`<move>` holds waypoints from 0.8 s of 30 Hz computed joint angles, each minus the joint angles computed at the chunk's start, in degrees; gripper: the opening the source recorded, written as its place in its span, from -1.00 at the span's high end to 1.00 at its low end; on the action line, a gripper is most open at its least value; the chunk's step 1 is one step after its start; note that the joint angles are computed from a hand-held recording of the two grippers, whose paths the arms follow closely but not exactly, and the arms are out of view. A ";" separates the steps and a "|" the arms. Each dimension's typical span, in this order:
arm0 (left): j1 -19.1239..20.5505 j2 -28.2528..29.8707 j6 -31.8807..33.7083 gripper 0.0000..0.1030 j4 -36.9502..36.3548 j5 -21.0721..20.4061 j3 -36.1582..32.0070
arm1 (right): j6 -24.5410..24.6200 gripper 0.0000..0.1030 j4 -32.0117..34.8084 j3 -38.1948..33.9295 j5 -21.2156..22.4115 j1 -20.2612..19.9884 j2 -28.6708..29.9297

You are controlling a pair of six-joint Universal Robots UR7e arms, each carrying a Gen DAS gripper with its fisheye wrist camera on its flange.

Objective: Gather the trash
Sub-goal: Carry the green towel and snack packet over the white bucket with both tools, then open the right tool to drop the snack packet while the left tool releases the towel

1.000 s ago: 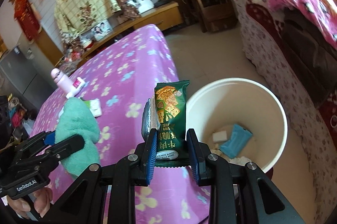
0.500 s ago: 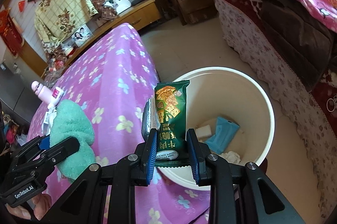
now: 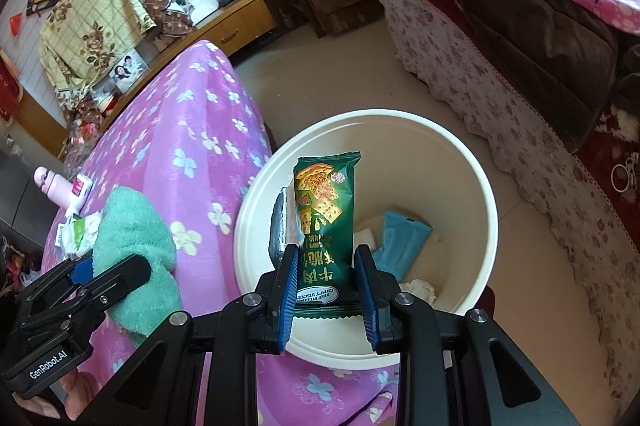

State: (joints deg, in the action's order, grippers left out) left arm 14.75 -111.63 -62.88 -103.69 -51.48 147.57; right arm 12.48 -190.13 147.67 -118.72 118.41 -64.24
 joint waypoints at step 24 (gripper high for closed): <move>5.93 8.74 5.47 -0.01 -13.28 -0.93 1.22 | 3.51 0.12 3.82 -0.03 -3.60 -3.22 -0.21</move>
State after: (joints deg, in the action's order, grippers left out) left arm 20.68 -102.89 -57.42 -116.97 -52.41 148.79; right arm 16.00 -186.31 147.64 -122.32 115.20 -64.44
